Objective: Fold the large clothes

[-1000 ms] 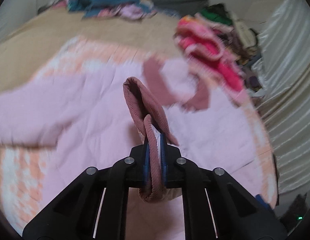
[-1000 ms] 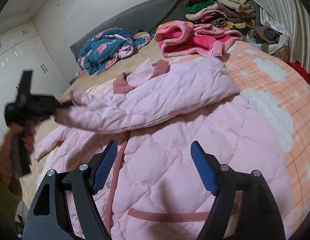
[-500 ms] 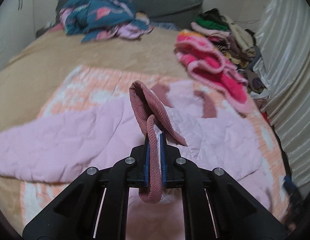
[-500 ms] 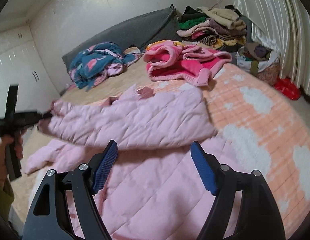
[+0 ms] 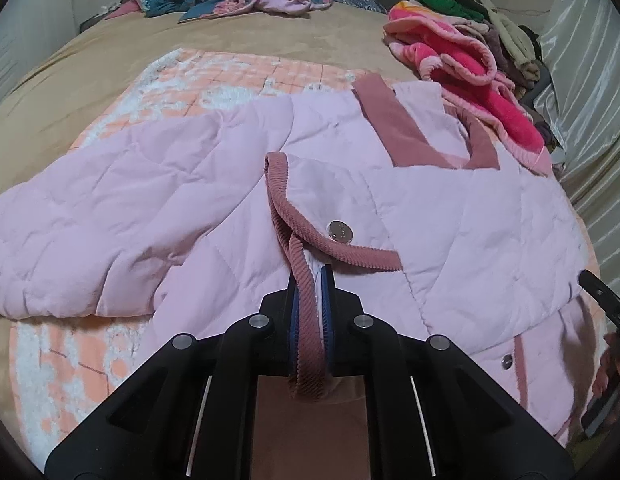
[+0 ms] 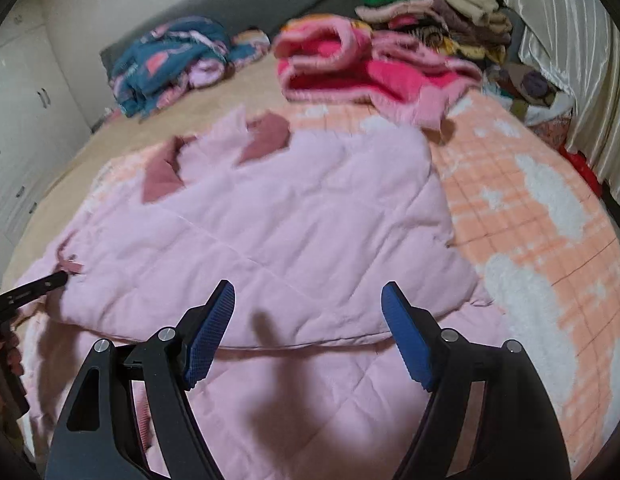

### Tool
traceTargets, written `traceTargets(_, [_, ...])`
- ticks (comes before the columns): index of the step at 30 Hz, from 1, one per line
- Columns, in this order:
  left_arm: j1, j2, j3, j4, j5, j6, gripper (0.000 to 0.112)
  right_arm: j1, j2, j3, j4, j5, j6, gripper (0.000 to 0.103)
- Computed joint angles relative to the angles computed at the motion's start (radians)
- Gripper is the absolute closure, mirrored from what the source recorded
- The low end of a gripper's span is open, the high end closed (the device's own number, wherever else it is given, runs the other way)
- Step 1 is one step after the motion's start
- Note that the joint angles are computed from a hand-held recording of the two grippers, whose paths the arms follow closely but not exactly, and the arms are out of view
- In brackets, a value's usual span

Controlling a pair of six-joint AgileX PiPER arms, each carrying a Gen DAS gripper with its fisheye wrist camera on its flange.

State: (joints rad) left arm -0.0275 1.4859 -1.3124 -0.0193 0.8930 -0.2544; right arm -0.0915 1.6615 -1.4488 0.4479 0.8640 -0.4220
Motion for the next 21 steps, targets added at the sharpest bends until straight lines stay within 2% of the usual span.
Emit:
traceTargets(4, [-0.011, 0.013, 0.006, 0.022, -0.008, 0.002, 0.107, 0.010, 0.075, -0.038, -0.069, 0.029, 0.080, 0.028])
traceTargets(7, [-0.016, 0.021, 0.016, 0.036, -0.015, -0.004, 0.103, 0.019, 0.093, -0.020, -0.080, 0.002, 0.088, 0.028])
traceTargets(10, [-0.020, 0.020, 0.025, 0.048, -0.013, -0.016, 0.100, 0.029, 0.078, 0.014, -0.092, -0.035, 0.098, 0.027])
traceTargets(12, [-0.031, 0.009, 0.021, 0.069, 0.007, -0.025, 0.099, 0.031, 0.048, 0.031, -0.095, -0.032, 0.105, 0.026])
traceTargets(15, [-0.034, -0.016, 0.010, 0.075, 0.040, -0.028, 0.093, 0.002, -0.013, 0.060, -0.010, -0.008, 0.049, 0.023])
traceTargets(18, [-0.034, -0.039, -0.004, 0.069, 0.066, -0.025, 0.077, -0.013, -0.084, 0.097, 0.024, -0.001, 0.034, 0.016])
traceTargets(20, [-0.038, -0.061, -0.012, 0.060, 0.086, -0.024, 0.057, -0.027, -0.128, 0.120, 0.053, 0.013, 0.018, 0.015])
traceTargets(21, [-0.045, -0.067, -0.015, 0.070, 0.095, -0.033, 0.053, -0.033, -0.149, 0.130, 0.062, 0.020, 0.013, 0.015])
